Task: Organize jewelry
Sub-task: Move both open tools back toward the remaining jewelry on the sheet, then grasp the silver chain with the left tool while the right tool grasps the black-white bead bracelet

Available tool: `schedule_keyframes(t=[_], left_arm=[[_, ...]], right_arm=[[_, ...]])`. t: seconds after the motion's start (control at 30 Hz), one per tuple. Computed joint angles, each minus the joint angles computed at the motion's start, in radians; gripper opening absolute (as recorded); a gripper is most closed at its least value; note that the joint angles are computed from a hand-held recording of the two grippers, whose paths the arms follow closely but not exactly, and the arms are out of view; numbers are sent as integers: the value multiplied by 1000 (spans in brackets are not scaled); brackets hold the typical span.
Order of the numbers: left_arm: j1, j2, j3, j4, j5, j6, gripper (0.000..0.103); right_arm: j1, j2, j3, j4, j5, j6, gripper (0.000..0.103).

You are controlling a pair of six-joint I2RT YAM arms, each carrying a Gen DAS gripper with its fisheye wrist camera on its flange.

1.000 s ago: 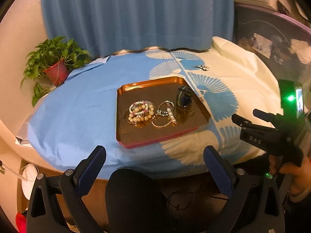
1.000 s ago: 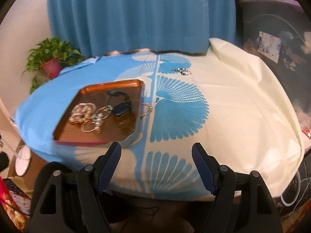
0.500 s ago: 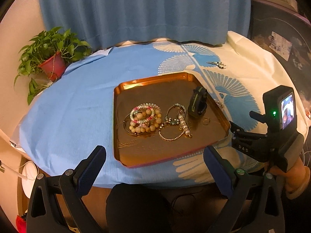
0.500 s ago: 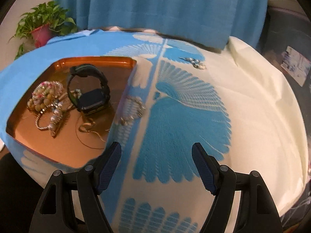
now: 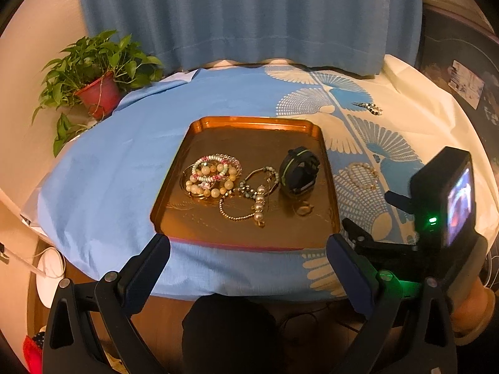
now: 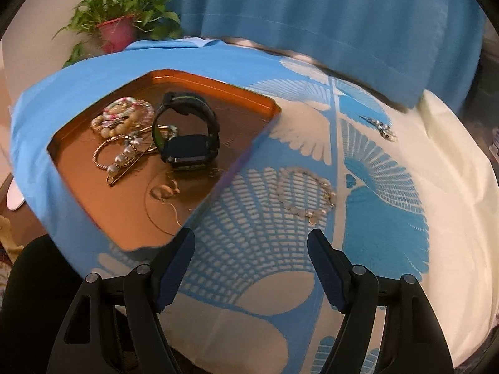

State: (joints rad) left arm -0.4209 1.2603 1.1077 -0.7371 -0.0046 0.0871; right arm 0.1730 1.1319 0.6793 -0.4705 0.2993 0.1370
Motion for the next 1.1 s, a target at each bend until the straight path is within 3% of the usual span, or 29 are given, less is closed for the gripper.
schedule_keyframes(t=[0.13, 0.27, 0.4, 0.53, 0.7, 0.9, 1.0, 1.1], left_arm=[[-64, 40, 35, 2, -28, -17, 99], [-170, 148, 130, -5, -29, -49, 99], [-272, 324, 288, -19, -3, -61, 99], [-335, 550, 517, -94, -2, 39, 99], [-349, 765, 744, -161, -102, 118, 93], [-336, 1011, 1057, -350, -63, 280, 82], [-336, 1123, 1207, -432, -66, 336, 69], [-340, 1148, 1227, -412, -79, 385, 63]], right_arm=[[-119, -95, -6, -80, -86, 5, 75], [-418, -216, -17, -168, -233, -106, 75], [-709, -178, 25, -148, -341, -279, 75], [-900, -54, 112, -112, -450, -379, 75], [-975, 150, 241, -47, -537, -419, 76], [-927, 436, 448, 18, -556, -408, 76], [-892, 578, 573, 29, -548, -398, 76], [-862, 711, 704, 27, -553, -377, 76]])
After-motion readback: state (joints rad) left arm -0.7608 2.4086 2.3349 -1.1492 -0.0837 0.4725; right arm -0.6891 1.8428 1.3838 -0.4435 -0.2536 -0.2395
